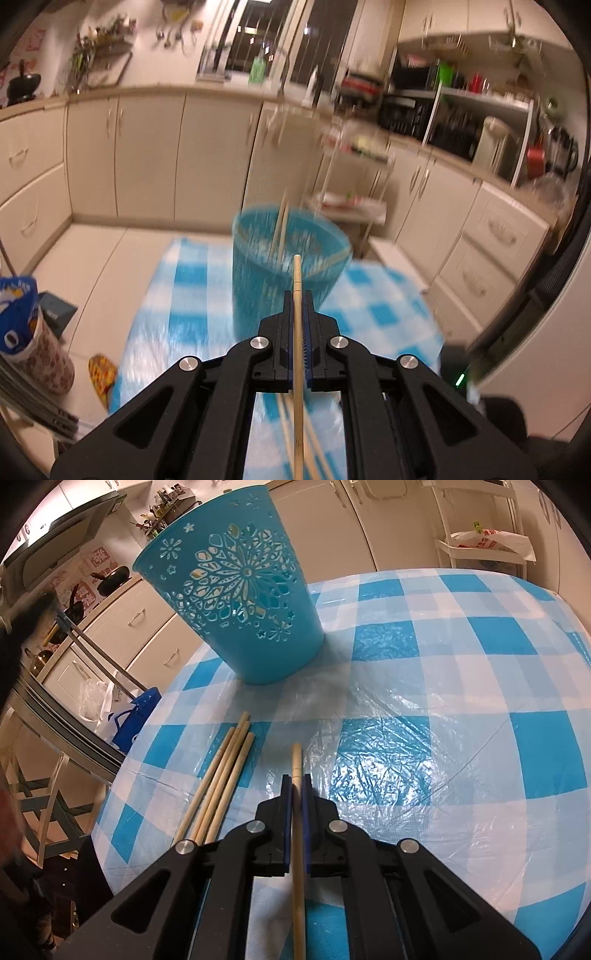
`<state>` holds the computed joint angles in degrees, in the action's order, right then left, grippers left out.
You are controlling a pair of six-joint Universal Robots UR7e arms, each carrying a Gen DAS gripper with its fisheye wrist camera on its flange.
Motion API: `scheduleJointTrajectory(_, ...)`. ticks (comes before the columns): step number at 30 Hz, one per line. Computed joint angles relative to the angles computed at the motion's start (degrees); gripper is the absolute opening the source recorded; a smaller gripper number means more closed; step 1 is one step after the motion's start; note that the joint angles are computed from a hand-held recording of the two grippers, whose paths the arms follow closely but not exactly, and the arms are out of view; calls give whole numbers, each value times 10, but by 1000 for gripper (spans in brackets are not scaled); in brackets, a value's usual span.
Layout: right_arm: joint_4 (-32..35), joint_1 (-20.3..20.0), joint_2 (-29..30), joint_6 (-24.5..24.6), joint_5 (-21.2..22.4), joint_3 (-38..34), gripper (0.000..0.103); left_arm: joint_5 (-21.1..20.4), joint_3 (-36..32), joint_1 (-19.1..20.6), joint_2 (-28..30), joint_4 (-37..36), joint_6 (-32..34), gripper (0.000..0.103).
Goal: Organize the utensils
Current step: 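Raise the left gripper's chopstick over the blue cup and drop it while the right holds its chopstick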
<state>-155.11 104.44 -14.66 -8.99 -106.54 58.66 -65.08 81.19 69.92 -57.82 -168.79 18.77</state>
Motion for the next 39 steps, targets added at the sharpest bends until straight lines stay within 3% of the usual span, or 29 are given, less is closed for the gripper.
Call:
scheduleJointTrajectory(9,-1,-3,-2,3,7,3,6,-42,-122,-15,61,-69,35,4)
scheduleJointTrajectory(16,-1,-3,-3,5,9,4,6,-69,-264,-8,155,-92,40,4)
scheduleJointTrajectory(27,0,-6,-4,9,18,5,6,-64,-475,18,306,-107,49,4)
scheduleJointTrajectory(31,1,-8,-5,11,24,6,6,-50,-474,23,317,-111,56,4)
scheduleJointTrajectory(39,2,-10,-6,13,29,6,6,-32,-400,27,294,-141,69,4)
